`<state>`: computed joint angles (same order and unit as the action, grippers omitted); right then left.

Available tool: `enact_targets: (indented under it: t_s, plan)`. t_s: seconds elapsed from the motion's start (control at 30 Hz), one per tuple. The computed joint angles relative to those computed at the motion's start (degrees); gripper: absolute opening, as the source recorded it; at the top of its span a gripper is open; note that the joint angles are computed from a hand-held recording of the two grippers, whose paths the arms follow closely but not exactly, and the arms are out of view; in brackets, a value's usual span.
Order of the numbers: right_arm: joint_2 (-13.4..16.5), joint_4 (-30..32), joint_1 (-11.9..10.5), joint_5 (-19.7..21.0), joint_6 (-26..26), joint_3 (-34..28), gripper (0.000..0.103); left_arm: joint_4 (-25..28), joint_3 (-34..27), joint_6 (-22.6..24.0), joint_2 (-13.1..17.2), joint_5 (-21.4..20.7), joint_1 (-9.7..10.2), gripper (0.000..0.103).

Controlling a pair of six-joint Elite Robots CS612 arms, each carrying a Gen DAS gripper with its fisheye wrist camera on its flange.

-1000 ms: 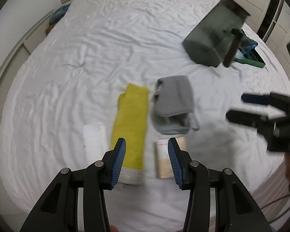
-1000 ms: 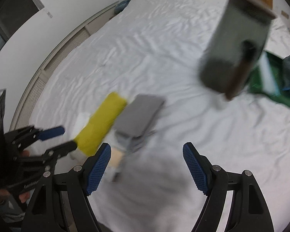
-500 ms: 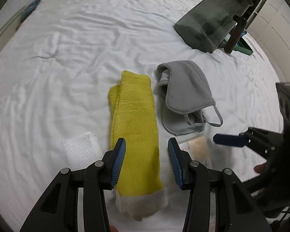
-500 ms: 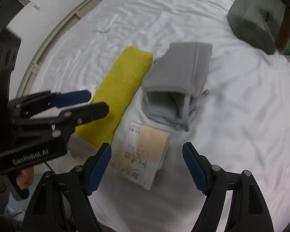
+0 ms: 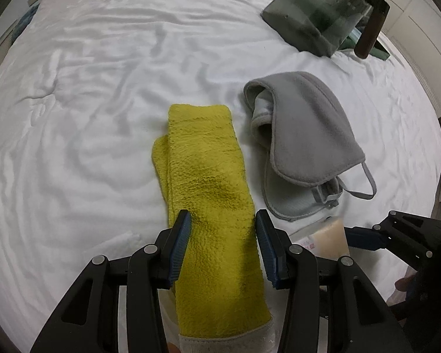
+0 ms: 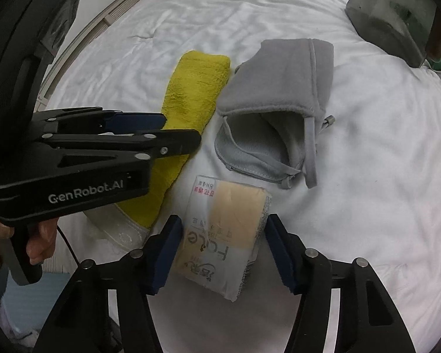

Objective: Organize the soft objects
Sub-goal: 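Grasp the yellow towel with the left tool while the right tool grasps the soap package, then carry the yellow towel and soap package to the green tray with both tools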

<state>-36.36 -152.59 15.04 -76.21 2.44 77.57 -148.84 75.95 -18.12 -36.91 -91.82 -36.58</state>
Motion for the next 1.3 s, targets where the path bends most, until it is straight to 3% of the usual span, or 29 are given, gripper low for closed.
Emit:
enact_targets:
  t_s: [0.3, 0.47, 0.67, 1.3]
  plan:
    - [-0.03, -0.9, -0.16, 1.14, 0.4, 0.78, 0.046, 2.07, -2.18, -0.03, 1.42, 0.85, -0.4, 0.041]
    - [-0.69, -2.13, -0.91, 3.38, -0.12, 2.15, 0.039, -0.13, -0.64, -0.5, 0.67, 2.1, -0.39, 0.018]
    - [-1.67, -3.41, -1.54, 4.63, -1.95, 3.8, 0.034, -1.09, 0.69, -0.6, -0.43, 3.65, -0.78, 0.012]
    - [-6.27, -4.65, -4.46, 8.04, -5.09, 8.72, 0.031, -1.75, 5.26, -7.04, -6.09, 6.33, -2.23, 0.009]
